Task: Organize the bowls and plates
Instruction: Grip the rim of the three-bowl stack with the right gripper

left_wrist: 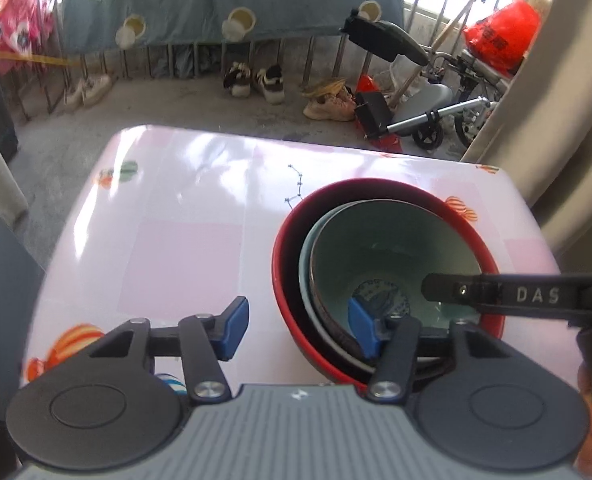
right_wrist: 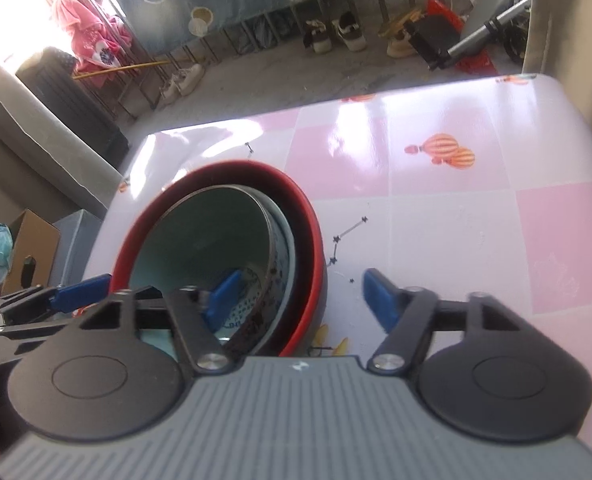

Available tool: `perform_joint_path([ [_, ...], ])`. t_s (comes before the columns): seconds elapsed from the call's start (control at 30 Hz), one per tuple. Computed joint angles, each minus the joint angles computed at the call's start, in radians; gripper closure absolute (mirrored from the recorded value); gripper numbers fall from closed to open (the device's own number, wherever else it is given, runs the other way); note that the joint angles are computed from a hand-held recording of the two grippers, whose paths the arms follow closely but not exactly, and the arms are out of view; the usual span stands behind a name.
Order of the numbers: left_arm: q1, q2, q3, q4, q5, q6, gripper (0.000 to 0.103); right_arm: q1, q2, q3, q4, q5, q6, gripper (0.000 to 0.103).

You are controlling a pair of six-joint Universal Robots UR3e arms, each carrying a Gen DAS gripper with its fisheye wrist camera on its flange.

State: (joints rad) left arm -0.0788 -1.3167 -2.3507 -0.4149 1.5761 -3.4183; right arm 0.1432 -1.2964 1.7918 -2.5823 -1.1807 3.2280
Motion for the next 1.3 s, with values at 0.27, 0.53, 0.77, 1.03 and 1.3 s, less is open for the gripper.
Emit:
perform_joint_path([
  [0.27, 0.032, 0.004, -0.019, 0.014, -0.059, -0.033, 0.068, 0.004, 0.047, -0.035, 0.016, 0.021, 0.025, 0.063],
  [0.53, 0.020, 0.116, -0.026, -0.129, -0.062, -0.034, 0.068, -0.008, -0.024, 0.037, 0.031, 0.044, -0.027, 0.066],
  [0.77, -0.069, 0.066, -0.018, -0.075, 0.031, -0.055, 0.065, -0.012, -0.074, 0.085, 0.035, 0.048, -0.052, 0.066],
  [1.03, -0.069, 0.028, -0.044, -0.010, 0.024, -0.067, 0.061, -0.012, -0.071, 0.095, 0.018, 0.050, -0.042, 0.065],
  [1.3, -0.094, 0.019, -0.057, 0.025, 0.049, -0.077, 0.059, -0.008, -0.076, 0.129, -0.028, 0.043, -0.047, 0.065],
])
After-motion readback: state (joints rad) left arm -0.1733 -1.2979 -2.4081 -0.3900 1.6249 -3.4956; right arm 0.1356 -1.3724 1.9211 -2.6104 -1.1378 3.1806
